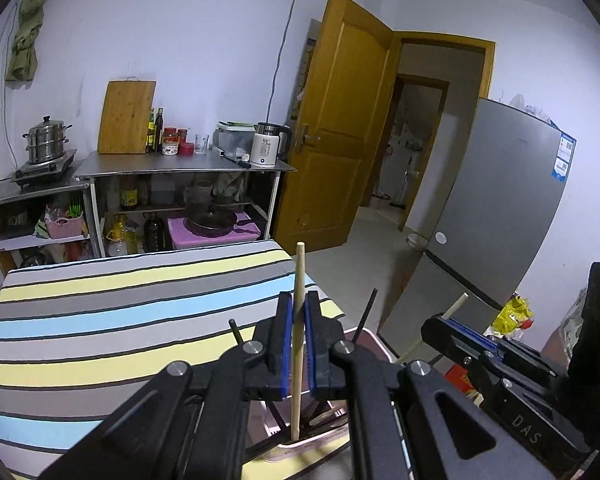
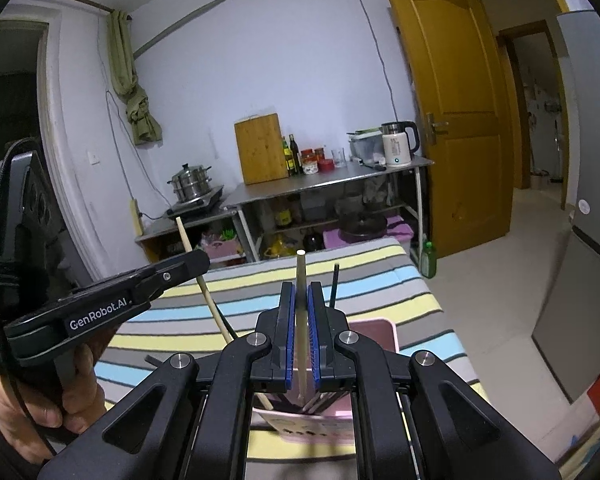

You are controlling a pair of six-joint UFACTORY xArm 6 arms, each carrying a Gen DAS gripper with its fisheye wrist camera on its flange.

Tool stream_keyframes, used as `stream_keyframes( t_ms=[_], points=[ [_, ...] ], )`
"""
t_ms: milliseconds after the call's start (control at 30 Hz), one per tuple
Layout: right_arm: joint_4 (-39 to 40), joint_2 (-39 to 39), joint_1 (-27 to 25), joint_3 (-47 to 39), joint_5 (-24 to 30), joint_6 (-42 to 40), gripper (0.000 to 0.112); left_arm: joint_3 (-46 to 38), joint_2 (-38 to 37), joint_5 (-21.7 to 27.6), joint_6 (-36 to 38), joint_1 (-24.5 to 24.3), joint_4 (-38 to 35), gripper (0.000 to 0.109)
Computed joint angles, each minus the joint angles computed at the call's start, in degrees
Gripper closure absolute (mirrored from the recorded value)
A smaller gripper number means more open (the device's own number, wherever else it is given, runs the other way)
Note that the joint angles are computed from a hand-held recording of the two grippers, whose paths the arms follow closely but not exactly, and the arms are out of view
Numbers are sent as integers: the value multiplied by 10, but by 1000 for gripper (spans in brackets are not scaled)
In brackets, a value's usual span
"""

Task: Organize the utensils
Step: 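Lift the wooden chopsticks upright with both tools and carry them over the pink basket, then lower the wooden chopsticks into the pink basket and open both tools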

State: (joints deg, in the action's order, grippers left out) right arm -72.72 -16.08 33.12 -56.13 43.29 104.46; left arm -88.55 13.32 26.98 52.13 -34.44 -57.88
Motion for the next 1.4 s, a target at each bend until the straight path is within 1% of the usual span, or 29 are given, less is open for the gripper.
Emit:
stream_keyframes(
  t_ms=[133, 267, 367, 433, 533, 633, 767, 867, 967, 1067, 1167, 1233, 1267, 1400],
  points=[
    [-2, 4, -1, 8, -4, 11, 106, 10, 1, -3, 25, -1, -32, 102],
    [2, 7, 5, 13, -1, 11, 106, 19, 2, -3, 28, -1, -33, 102],
    [8, 8, 7, 18, -5, 10, 106, 39, -11, -12, 54, -2, -53, 102],
    [13, 12, 9, 19, -4, 8, 106, 44, -17, -6, 55, -1, -54, 102],
    [16, 10, 13, 25, -2, 9, 106, 59, -31, -12, 71, -2, -57, 102],
    [20, 13, 23, 22, 10, 3, 106, 78, -43, -7, 74, -1, -50, 102],
    [22, 20, 30, 18, 17, -2, 106, 81, -35, -5, 44, -3, -9, 102],
    [27, 23, 28, 19, 12, -5, 105, 77, -25, 1, 18, -1, 12, 102],
    [42, 26, 20, 20, 3, -16, 105, 76, -24, 10, 13, 1, 13, 101],
    [55, 27, 12, 22, -15, -25, 105, 85, -33, 9, 25, 3, -3, 101],
    [66, 28, 9, 25, -25, -36, 104, 97, -45, 9, 42, 6, -24, 96],
    [77, 30, 10, 23, -24, -44, 104, 107, -55, 8, 49, 9, -35, 88],
    [74, 27, 14, 23, -18, -42, 104, 110, -59, 7, 52, 9, -40, 87],
    [56, 14, 30, 24, 4, -27, 94, 133, -83, 5, 72, 15, -67, 84]
  ],
)
